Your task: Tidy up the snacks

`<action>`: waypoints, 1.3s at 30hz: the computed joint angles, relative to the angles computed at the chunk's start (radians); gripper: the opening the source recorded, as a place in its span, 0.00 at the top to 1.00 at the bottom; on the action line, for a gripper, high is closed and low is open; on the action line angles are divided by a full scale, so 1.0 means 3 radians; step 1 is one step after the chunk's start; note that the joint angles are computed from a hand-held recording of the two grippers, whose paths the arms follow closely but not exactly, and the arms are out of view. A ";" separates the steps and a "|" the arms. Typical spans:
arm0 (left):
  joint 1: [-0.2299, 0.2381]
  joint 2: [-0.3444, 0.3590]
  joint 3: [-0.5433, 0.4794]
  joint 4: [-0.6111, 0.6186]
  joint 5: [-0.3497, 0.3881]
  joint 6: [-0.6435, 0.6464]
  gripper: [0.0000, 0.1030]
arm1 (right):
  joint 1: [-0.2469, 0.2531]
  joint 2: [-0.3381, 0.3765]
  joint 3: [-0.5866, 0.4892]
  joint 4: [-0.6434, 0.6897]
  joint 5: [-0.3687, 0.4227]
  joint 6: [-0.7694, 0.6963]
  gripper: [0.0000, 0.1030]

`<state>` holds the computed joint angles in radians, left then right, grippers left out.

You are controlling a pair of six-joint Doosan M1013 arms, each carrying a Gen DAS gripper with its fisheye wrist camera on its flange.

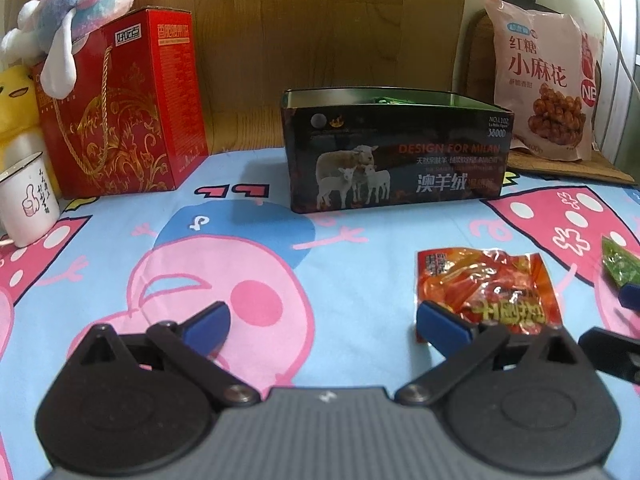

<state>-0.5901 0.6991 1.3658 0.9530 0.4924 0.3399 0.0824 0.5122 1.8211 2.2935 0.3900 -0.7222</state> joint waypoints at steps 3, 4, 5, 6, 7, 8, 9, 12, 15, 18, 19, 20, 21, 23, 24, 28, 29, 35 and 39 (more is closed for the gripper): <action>0.0002 -0.0002 0.0004 -0.0008 -0.0013 -0.0001 0.00 | -0.0007 0.0002 0.0003 -0.0005 0.0033 0.0010 0.08; 0.0001 -0.0002 0.0006 0.0002 -0.0014 -0.0007 0.00 | -0.0009 0.0002 0.0006 0.0000 0.0044 0.0010 0.08; 0.0000 -0.0003 0.0007 0.0017 -0.0012 -0.0017 0.00 | -0.0009 0.0002 0.0006 -0.0001 0.0046 0.0013 0.08; -0.0001 -0.0003 0.0010 0.0030 -0.0014 -0.0024 0.00 | -0.0008 0.0002 0.0006 -0.0010 0.0045 0.0022 0.08; -0.0005 -0.0003 0.0012 0.0042 -0.0014 -0.0037 0.00 | -0.0010 0.0002 0.0003 -0.0037 0.0043 0.0041 0.08; -0.0006 -0.0005 0.0015 0.0059 -0.0018 -0.0049 0.00 | -0.0010 0.0002 0.0002 -0.0052 0.0039 0.0054 0.08; -0.0005 -0.0005 0.0018 0.0074 -0.0021 -0.0059 0.00 | -0.0012 0.0003 -0.0001 -0.0077 0.0039 0.0076 0.08; -0.0002 -0.0009 0.0027 0.0105 -0.0042 -0.0082 0.00 | -0.0007 0.0001 0.0001 -0.0075 0.0032 0.0091 0.08; 0.0001 -0.0015 0.0040 0.0132 -0.0070 -0.0115 0.00 | -0.0011 0.0004 -0.0006 -0.0127 0.0034 0.0139 0.08; 0.0005 -0.0027 0.0065 0.0195 -0.0119 -0.0196 0.00 | -0.0026 0.0012 -0.0019 -0.0222 0.0061 0.0215 0.08; 0.0007 -0.0030 0.0073 0.0212 -0.0135 -0.0221 0.00 | -0.0028 0.0012 -0.0017 -0.0233 0.0069 0.0224 0.08; 0.0011 -0.0034 0.0078 0.0221 -0.0155 -0.0238 0.00 | -0.0032 0.0013 -0.0019 -0.0255 0.0076 0.0242 0.08; 0.0013 -0.0038 0.0086 0.0239 -0.0171 -0.0263 0.00 | -0.0031 0.0012 -0.0018 -0.0254 0.0078 0.0242 0.08; 0.0016 -0.0046 0.0103 0.0288 -0.0202 -0.0331 0.00 | -0.0028 0.0012 -0.0017 -0.0243 0.0078 0.0236 0.08; 0.0017 -0.0051 0.0113 0.0328 -0.0214 -0.0378 0.00 | -0.0031 0.0013 -0.0019 -0.0258 0.0080 0.0245 0.08; 0.0015 -0.0068 0.0153 0.0526 -0.0245 -0.0599 0.00 | -0.0036 0.0013 -0.0018 -0.0273 0.0099 0.0255 0.08; 0.0015 -0.0075 0.0170 0.0613 -0.0257 -0.0693 0.00 | -0.0041 0.0014 -0.0015 -0.0286 0.0127 0.0266 0.08; 0.0033 -0.0122 0.0266 0.1028 -0.0405 -0.1174 0.00 | -0.0138 0.0055 -0.0092 -0.1056 0.0404 0.1099 0.08; 0.0062 -0.0143 0.0296 0.1018 -0.0496 -0.1284 0.00 | -0.0221 0.0106 -0.0164 -0.1512 0.0716 0.1703 0.00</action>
